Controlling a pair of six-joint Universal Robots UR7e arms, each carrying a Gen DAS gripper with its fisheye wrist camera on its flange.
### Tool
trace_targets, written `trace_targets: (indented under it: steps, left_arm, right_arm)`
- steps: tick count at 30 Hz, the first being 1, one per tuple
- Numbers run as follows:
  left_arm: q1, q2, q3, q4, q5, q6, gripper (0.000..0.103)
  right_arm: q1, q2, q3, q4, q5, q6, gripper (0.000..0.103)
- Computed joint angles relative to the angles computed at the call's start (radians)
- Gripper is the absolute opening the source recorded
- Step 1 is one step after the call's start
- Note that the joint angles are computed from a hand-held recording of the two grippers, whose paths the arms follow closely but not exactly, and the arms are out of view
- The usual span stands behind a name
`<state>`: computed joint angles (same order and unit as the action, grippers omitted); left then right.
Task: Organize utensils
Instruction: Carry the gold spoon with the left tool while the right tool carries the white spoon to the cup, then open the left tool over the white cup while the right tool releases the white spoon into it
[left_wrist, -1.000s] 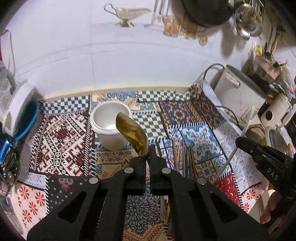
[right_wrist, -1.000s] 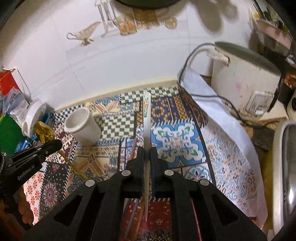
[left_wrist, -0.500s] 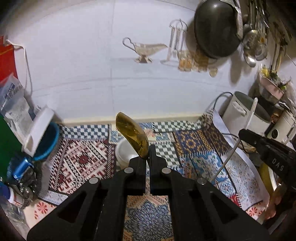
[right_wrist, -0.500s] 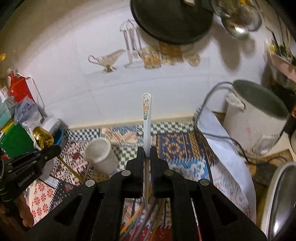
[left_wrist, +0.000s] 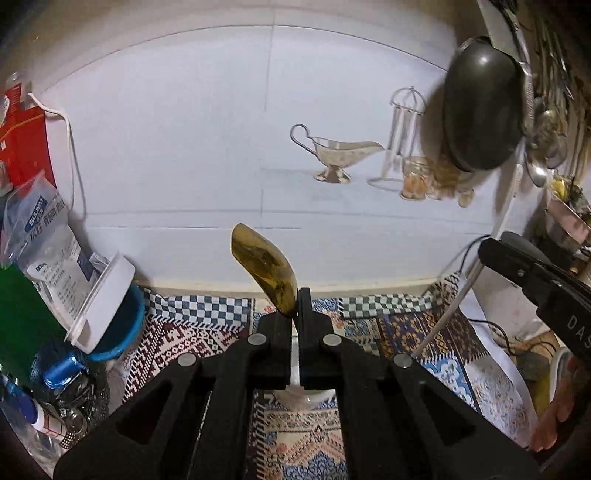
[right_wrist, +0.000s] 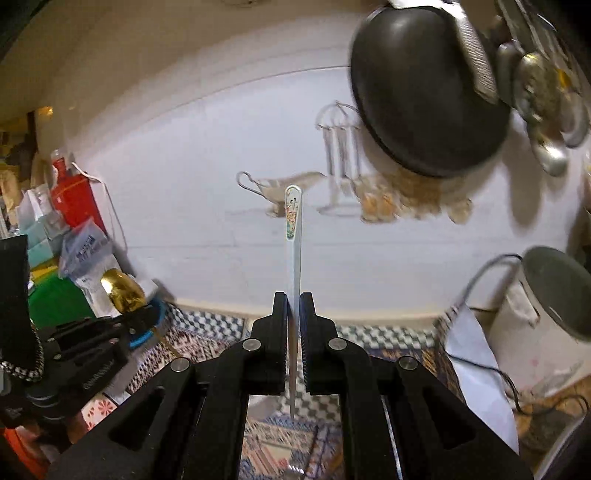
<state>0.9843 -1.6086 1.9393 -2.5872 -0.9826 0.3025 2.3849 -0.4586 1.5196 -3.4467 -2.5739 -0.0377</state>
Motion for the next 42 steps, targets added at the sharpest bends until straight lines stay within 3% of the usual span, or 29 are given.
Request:
trace_targets:
  steps: [10, 22, 27, 33, 37, 42]
  left_arm:
    - [0.06, 0.106, -0.049, -0.013, 0.003, 0.01, 0.001]
    - [0.15, 0.204, -0.097, 0.103, -0.005, -0.051, 0.001]
    - [0.161, 0.22, -0.108, 0.144, -0.01, -0.073, 0.001]
    - [0.16, 0.225, -0.105, 0.154, -0.002, -0.078, 0.002]
    - [0.151, 0.216, -0.102, 0.168, 0.004, -0.067, 0.015]
    - [0.131, 0.179, -0.071, 0.153, 0.015, -0.05, 0.024]
  right_arm:
    - [-0.055, 0.055, -0.106, 0.07, 0.127, -0.04, 0.006]
    - [-0.145, 0.062, -0.068, 0.241, 0.238, 0.113, 0.006]
    - [-0.166, 0.049, -0.047, 0.305, 0.256, 0.184, 0.006]
    - [-0.167, 0.046, -0.049, 0.334, 0.245, 0.201, 0.007]
    - [-0.163, 0.042, -0.055, 0.38, 0.24, 0.211, 0.007]
    - [-0.15, 0.029, -0.042, 0.412, 0.226, 0.225, 0.016]
